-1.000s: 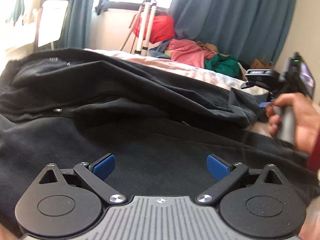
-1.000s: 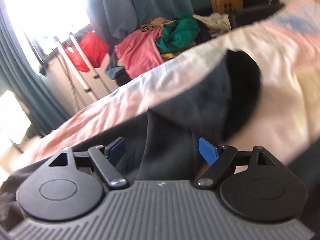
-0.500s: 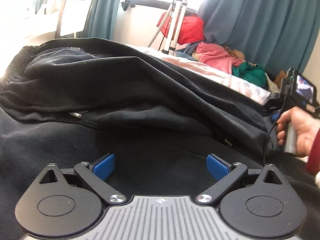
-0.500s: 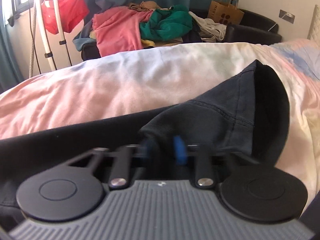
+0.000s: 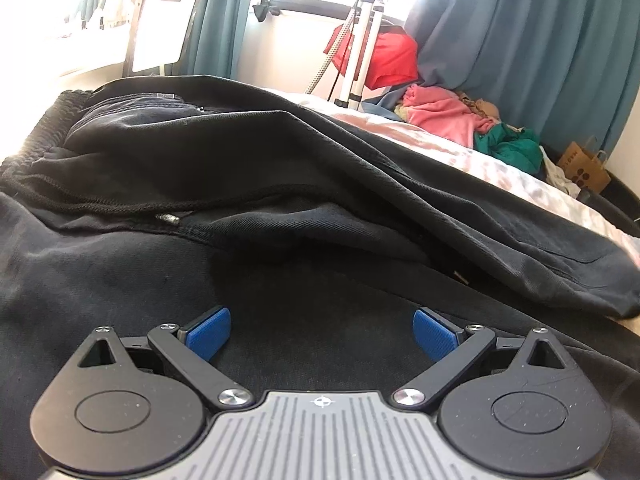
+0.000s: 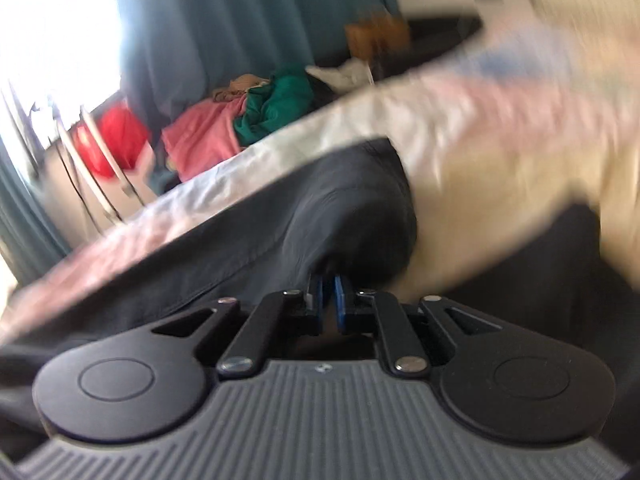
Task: Fold clothes
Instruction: 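Grasp the leg cuff with the right gripper, fold it onto the pants, release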
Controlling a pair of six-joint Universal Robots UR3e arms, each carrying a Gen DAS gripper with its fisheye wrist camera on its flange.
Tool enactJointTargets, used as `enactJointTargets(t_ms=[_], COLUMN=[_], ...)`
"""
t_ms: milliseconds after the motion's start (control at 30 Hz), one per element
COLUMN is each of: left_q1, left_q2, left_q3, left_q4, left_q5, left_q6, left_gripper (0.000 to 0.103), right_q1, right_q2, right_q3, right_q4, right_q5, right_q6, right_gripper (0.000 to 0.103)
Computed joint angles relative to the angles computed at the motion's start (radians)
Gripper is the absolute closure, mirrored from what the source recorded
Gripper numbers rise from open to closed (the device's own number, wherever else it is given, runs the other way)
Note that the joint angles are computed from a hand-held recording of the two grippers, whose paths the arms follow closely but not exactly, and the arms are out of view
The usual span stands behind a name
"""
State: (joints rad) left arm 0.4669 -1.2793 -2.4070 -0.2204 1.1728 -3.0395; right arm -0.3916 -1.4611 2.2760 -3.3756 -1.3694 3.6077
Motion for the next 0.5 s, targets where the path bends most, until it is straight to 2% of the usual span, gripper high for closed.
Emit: enactJointTargets(t_ms=[100, 167, 200, 233, 300, 367, 433, 467, 500], left_q1=[-0.005, -0.007, -0.004, -0.004, 0.0, 0.001, 0.003, 0.004, 0.0], left_q2=[0.011, 0.021, 0.025, 0.027, 0.032, 0.02, 0.005, -0.002, -0.017], left_q3=[-0.008, -0.014, -0.018, -0.019, -0.026, -0.034, -0.046, -0.053, -0.055], left_q4=[0.002, 0.002, 0.0, -0.005, -0.006, 0.02, 0.054, 0.075, 0.097], left_q5=[0.01, 0.008, 0.0, -0.006, -0.014, -0.018, -0.022, -0.025, -0.02], left_q6=[-0.023, -0.04, -0.039, -0.036, -0.044, -0.058, -0.066, -0.066, -0.068], left_gripper=[0.004, 0.003, 0.003, 0.003, 0.002, 0.002, 0.002, 0.002, 0.002], right_q1=[-0.216, -0.297, -0.303, -0.285, -0.227, -0.177, -0.155, -0.133, -0.096], right_q2=[0.016, 0.115, 0.172, 0.221, 0.292, 0.339, 0.417, 0.447, 0.463], right_q3=[0.234, 0.238, 0.213, 0.179, 0.126, 0.045, -0.073, -0.14, -0.214], right_q4=[-0.237, -0.318, -0.373, -0.446, -0.564, -0.499, -0.426, -0.403, -0.367], right_q5=[0.381, 0.624, 0.687, 0.69, 0.58, 0.492, 0.475, 0.435, 0.352], right_q6=[0.085, 0.102, 0.13, 0.179, 0.287, 0.349, 0.392, 0.394, 0.363], right_gripper=[0.088, 0.069, 0.048, 0.027, 0.019, 0.018, 0.019, 0.02, 0.019])
